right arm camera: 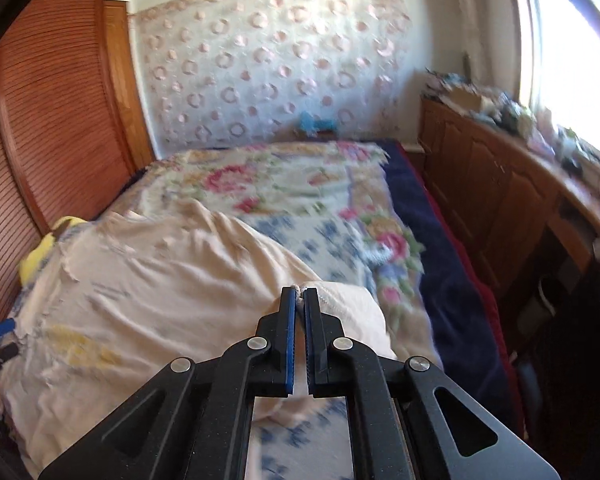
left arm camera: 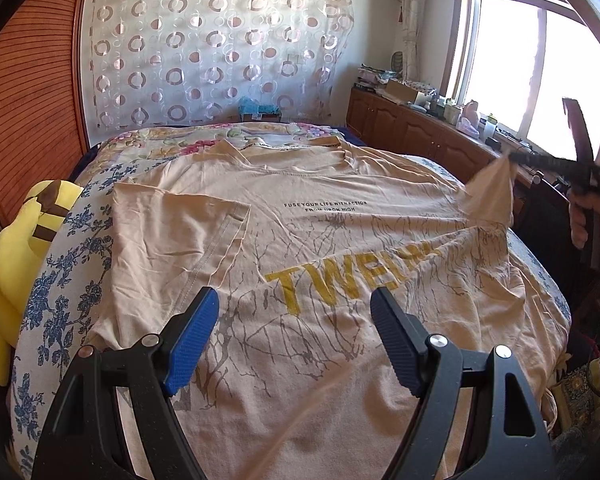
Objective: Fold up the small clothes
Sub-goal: 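Move the right gripper to the shirt's other side and close on it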
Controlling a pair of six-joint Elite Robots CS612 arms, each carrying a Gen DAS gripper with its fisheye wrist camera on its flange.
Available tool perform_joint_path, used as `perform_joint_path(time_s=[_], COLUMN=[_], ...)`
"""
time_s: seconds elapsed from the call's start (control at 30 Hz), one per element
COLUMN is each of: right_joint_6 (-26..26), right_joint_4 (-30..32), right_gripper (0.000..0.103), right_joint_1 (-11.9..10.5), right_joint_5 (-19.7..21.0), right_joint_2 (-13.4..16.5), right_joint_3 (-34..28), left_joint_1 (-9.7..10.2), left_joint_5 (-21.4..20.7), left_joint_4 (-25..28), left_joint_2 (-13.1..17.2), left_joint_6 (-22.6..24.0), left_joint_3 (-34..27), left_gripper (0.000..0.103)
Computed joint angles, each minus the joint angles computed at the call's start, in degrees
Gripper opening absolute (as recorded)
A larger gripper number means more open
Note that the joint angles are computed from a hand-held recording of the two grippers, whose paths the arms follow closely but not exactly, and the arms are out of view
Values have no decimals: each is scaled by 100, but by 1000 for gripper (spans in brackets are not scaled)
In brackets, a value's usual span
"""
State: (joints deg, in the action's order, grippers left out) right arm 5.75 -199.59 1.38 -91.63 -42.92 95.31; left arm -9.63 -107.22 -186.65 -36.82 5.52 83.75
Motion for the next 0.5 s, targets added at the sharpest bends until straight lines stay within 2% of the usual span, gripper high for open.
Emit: perform_joint_path(time_s=[0.07,0.17,0.2,0.27,0.3,0.33,0.5], right_joint_6=[-302,-746,-912,-1150,-1228,-1256,-966], right_joint_4=[-62,43,121,238,250,222,577], right_gripper=[4,4,5,23,39,44,44], right_joint_1=[150,359,447,569,604,605,517], right_joint_5=[172,661,679,606,589,600,201], right_joint_2=[-27,-17,0,41,66,86,191], right_joint_3=[-117,-276,-329,-389,-393,-370,-354], left_joint_1=[-2,3,7,18,22,25,28], left_joint_5=[8,5,0,-13,-17,-18,-39], left_joint_4=[-16,-33,-44,-71,-69,-73,-58], left_joint_2=[7,10,10,9,5,5,15], left_joint_6=[-12,-39,-51,-62,-66,-75,-121], left_joint_3=[-5,-8,-6,5,6,9,9], left_gripper=[79,79,79,79,79,79,79])
